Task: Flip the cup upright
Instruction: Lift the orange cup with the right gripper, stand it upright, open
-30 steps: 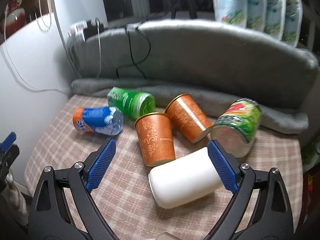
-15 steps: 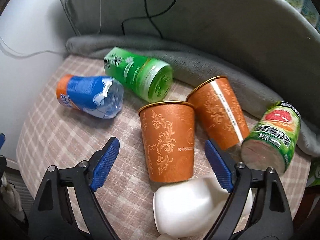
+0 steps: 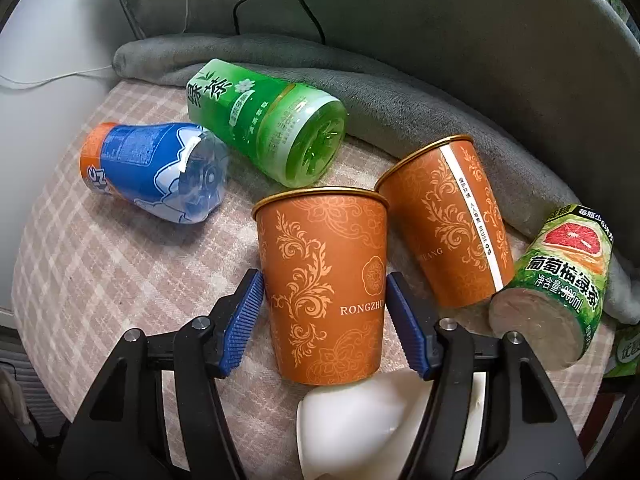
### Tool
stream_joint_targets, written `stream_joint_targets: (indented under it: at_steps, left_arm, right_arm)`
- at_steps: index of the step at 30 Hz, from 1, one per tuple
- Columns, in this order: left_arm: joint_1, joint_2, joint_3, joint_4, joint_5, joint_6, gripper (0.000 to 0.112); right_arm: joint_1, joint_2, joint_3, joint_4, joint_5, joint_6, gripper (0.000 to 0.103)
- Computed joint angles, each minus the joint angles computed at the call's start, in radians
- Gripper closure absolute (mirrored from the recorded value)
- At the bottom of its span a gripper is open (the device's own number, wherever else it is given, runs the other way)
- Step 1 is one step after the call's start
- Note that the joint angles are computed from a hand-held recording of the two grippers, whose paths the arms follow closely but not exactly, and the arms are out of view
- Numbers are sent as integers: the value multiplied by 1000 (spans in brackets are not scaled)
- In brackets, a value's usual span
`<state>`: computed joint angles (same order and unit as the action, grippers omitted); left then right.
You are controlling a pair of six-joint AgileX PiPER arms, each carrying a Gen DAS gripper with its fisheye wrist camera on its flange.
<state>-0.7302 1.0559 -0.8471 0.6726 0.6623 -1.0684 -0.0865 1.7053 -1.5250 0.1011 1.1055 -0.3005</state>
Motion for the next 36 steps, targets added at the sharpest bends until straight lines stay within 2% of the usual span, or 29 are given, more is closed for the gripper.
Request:
stream_joint_targets:
  at_steps: [6,15,24,30,36]
  left_arm:
    - [-2,-3,-6,3,7,1,19]
    - [-19,4,-27,-10,11,26,19]
    - [4,22,-56,-181,-29,174,19]
    - [58,48,-76,-405,-59,363,19]
    - [83,70,-91,-520,-64,457,19]
  right_arm:
    - [-27,-15,5,46,-8,-14,39]
    - [-105,-173,92,240,18,-61,39]
    - [-195,-323,305,493,96,-119,39]
    - [-200,-348,431,564,84,-103,38]
    - [-189,-326,501,582,80,-61,38]
